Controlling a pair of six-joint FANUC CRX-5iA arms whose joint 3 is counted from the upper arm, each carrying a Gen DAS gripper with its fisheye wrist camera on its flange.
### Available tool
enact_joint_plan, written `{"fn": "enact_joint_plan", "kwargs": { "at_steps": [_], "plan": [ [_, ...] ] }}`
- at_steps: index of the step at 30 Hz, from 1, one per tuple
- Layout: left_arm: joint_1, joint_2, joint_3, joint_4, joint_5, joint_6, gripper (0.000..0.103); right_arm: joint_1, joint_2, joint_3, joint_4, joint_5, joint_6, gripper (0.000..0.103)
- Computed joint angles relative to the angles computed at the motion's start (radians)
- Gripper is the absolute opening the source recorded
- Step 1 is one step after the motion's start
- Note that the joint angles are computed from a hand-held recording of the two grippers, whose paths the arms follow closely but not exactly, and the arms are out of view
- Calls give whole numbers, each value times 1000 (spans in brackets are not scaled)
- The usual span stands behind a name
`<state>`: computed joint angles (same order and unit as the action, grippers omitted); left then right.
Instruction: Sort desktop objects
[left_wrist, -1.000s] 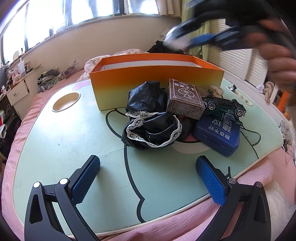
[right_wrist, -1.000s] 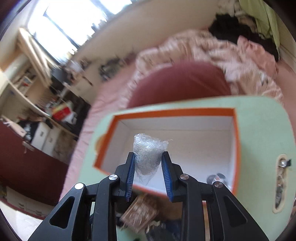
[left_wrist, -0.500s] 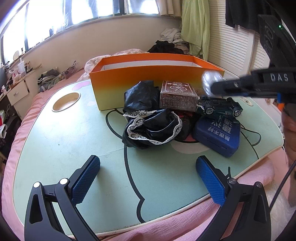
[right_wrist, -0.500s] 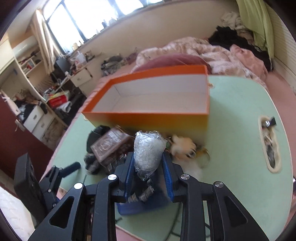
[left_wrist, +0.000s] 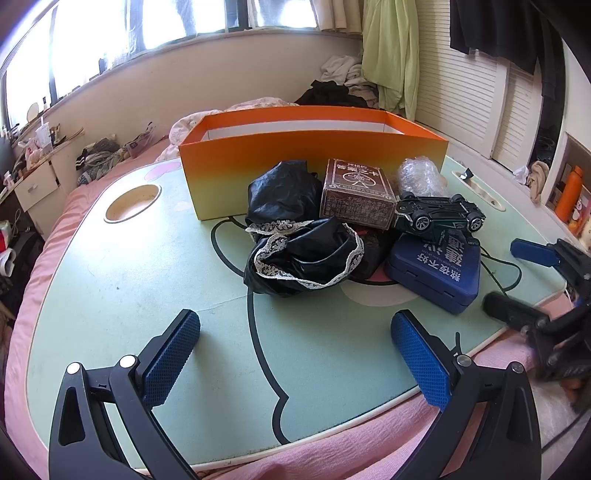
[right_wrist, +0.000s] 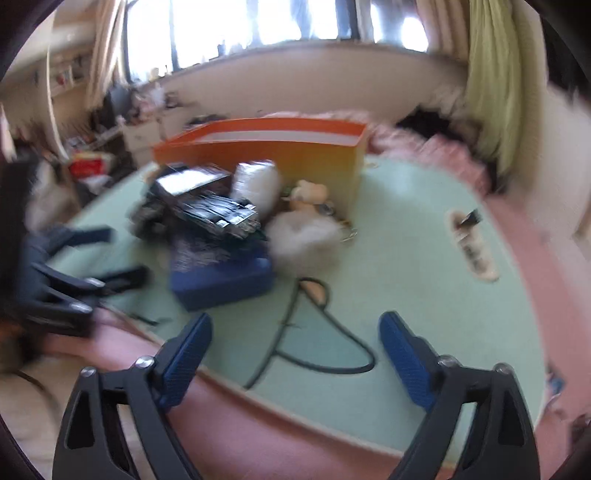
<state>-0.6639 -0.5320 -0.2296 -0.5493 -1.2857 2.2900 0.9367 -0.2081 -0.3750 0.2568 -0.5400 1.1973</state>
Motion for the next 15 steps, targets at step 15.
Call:
{"fn": "enact_joint_plan", "kwargs": {
  "at_steps": [15],
  "plan": [
    [163,-72,2,190,95,-145,81,-3,-5,-18,19,26,-17,103]
  ]
}}
